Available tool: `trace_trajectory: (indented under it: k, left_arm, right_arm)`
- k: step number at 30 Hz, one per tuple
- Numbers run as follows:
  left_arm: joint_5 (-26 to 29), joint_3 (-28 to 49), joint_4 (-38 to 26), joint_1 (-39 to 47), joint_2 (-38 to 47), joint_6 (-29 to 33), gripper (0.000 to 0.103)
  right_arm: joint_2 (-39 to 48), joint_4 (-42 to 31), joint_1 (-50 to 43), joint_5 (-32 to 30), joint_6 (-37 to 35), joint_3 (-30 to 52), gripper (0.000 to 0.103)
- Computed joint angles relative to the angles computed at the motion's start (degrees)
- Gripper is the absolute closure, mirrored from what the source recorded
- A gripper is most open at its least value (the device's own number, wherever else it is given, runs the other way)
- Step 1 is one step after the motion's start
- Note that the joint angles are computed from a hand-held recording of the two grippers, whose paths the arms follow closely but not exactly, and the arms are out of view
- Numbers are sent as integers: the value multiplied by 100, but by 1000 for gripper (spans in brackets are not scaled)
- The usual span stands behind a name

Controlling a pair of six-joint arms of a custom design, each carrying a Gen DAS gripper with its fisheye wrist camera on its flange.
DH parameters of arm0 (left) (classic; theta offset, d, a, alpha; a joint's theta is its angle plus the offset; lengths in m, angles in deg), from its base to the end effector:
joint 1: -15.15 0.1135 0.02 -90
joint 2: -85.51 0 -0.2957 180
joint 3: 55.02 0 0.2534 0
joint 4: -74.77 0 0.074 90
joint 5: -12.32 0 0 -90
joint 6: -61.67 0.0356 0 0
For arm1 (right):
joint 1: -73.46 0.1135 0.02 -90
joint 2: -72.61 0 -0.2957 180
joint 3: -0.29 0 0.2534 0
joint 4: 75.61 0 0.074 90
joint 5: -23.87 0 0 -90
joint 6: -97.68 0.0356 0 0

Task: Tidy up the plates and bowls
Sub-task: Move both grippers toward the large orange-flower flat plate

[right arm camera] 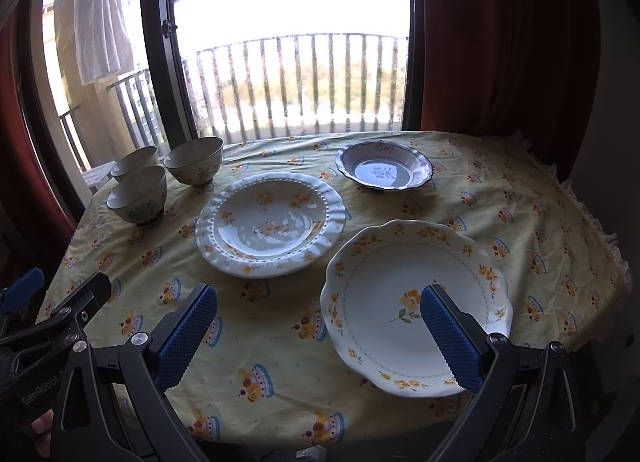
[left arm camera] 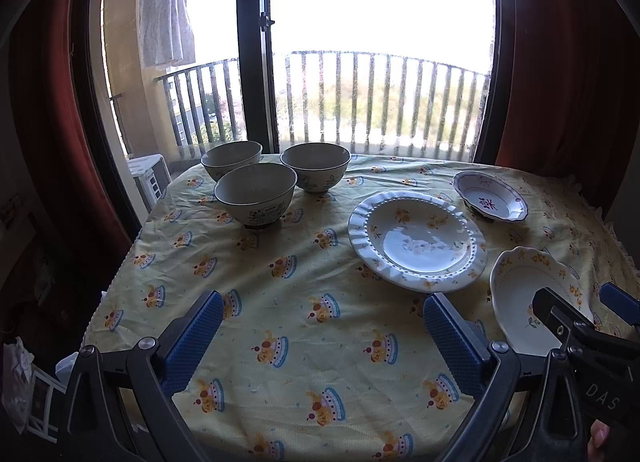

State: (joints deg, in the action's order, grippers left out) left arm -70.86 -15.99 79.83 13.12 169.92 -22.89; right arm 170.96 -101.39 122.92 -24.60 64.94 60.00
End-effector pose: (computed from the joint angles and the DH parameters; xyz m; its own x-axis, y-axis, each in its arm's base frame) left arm 0.2522 -0.0132 0.1567 -0.6318 0.1166 -0.7663 0.1864 0.9825 -0.0042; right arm 0.2157 0.2159 0.1571 -0.6391 0.2215 -0.7365 0.2861 0.9574 0.0397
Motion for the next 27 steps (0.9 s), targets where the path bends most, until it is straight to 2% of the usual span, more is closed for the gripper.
trace_trajectory:
  k: [12, 18, 20, 24, 27]
  left_arm:
    - [39, 8, -160, 38, -104, 84, 3]
    - [163, 191, -263, 189, 33, 383, 3]
    - [172, 308, -341, 252, 143, 470, 4]
    - [450, 590, -529, 424, 355, 647, 4]
    - [606, 803, -669, 539, 509, 786, 4]
  right_arm:
    - [-49, 58, -36, -9, -33, -61, 1]
    - [63, -689, 30, -69, 227, 346, 1]
    - [134, -506, 19, -52, 304, 363, 1]
    - [351, -679, -13, -37, 390, 650, 1]
    - [534, -1313, -51, -224, 558, 1109, 1]
